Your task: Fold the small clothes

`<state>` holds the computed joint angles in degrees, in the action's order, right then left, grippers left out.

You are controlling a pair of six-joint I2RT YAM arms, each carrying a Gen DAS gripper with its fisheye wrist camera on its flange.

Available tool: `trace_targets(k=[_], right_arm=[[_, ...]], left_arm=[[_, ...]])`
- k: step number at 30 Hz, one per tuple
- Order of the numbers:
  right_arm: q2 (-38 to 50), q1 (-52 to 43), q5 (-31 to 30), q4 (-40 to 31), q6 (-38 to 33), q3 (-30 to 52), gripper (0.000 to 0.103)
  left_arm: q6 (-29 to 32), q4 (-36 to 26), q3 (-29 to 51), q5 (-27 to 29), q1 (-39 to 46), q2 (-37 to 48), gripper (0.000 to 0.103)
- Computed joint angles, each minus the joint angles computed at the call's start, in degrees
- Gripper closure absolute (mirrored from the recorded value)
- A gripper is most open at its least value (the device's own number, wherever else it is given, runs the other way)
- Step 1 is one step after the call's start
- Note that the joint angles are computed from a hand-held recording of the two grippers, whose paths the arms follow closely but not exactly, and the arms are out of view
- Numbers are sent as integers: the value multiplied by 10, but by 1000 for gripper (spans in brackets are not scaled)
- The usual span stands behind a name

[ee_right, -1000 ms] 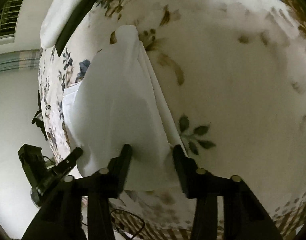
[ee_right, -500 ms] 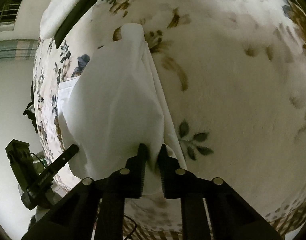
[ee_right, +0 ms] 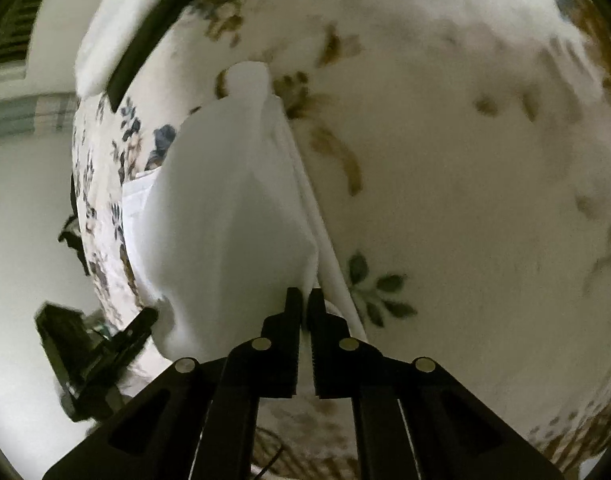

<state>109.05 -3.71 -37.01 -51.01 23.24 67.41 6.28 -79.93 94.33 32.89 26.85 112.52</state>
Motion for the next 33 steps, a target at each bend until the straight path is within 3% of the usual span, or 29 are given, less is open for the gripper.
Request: trace_targets(k=[2, 3, 7, 9, 14, 16, 20, 21, 22, 23, 24, 26, 30, 33], right_arm=[[-25, -21, -25, 23, 26, -41, 43], [-46, -33, -38, 41, 46, -71, 39], [-100, -55, -100, 109, 108, -180, 39], [-103, -42, -124, 162, 147, -225, 39], [-86, 10, -156, 389, 294, -315, 39], [-87, 21, -157, 509, 385, -356, 38], [-101, 45, -133, 671, 504, -415, 38], [-109, 53, -120, 700, 529, -427, 38], [-113, 64, -107, 722, 550, -435, 40], [-121, 72, -96, 739, 566, -442, 51], [-128, 78, -89, 745, 576, -444, 70], [-158, 94, -66, 708, 578, -432, 83], [-225, 103, -46, 593, 567, -380, 88], [-262, 61, -68, 469, 513, -310, 89]], left_arm=[[-30, -11, -43, 48, 45, -23, 41], [-38, -15, -61, 60, 57, -31, 41], [-86, -4, -181, 127, 95, -68, 40], [-119, 39, -237, 167, 85, -73, 40], [-229, 188, -302, 203, 34, -81, 40], [-281, 242, -312, 206, 23, -90, 40], [-343, 309, -321, 194, 2, -121, 44], [-345, 318, -324, 189, -1, -127, 58], [-346, 320, -320, 185, -4, -130, 79], [-343, 311, -310, 174, -7, -135, 84], [-354, 320, -309, 171, -13, -138, 86], [-355, 306, -292, 169, -12, -143, 90], [-359, 267, -236, 155, -26, -146, 91], [-376, 230, -162, 155, -37, -138, 92]])
